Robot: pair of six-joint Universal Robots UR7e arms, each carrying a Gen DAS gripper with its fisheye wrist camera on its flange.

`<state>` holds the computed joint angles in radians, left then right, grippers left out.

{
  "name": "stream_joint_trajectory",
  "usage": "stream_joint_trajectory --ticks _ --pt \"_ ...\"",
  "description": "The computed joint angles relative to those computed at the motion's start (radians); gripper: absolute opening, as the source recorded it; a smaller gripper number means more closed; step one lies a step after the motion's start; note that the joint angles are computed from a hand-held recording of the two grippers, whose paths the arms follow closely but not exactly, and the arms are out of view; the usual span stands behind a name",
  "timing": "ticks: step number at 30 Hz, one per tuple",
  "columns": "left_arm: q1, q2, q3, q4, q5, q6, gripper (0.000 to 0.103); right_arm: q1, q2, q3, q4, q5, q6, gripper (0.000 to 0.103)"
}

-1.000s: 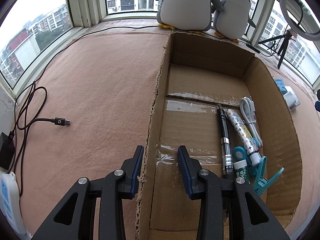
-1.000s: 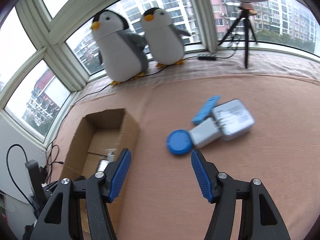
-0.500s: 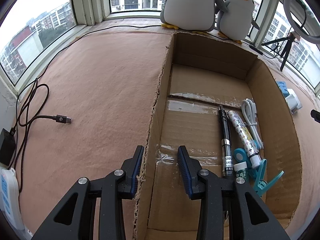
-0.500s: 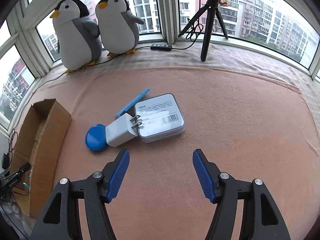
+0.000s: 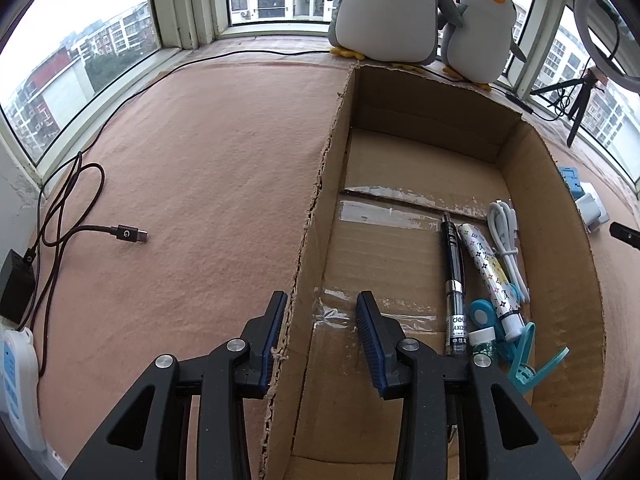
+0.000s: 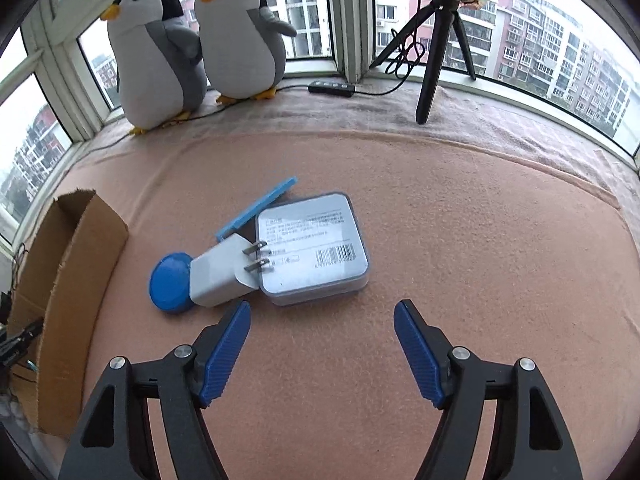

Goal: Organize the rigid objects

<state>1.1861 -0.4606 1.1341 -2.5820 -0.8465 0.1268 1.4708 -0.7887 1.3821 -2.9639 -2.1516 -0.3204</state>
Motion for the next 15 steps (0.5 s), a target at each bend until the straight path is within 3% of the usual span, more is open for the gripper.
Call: stream_joint_trajectory --ticks 4,7,9,15 --pt "-0.002 0.002 0.000 -0.002 0.005 0.001 0.040 0.017 -0.007 -0.009 -0.021 0.042 -0.035 0.068" --pt "-0.001 0.003 -0.001 -0.003 0.004 0.004 0.040 0.028 0.013 -0.071 0.061 0.064 -0.042 0.047" --pt "-0.001 0.003 -0.001 -0.004 0.002 0.007 0.040 0.031 0.037 -0.129 0.145 0.073 -0.033 0.025" --pt "0.002 0.000 0.000 -0.005 -0.007 0.010 0.040 0.039 0.140 -0.326 0.356 0.049 -0.031 0.021"
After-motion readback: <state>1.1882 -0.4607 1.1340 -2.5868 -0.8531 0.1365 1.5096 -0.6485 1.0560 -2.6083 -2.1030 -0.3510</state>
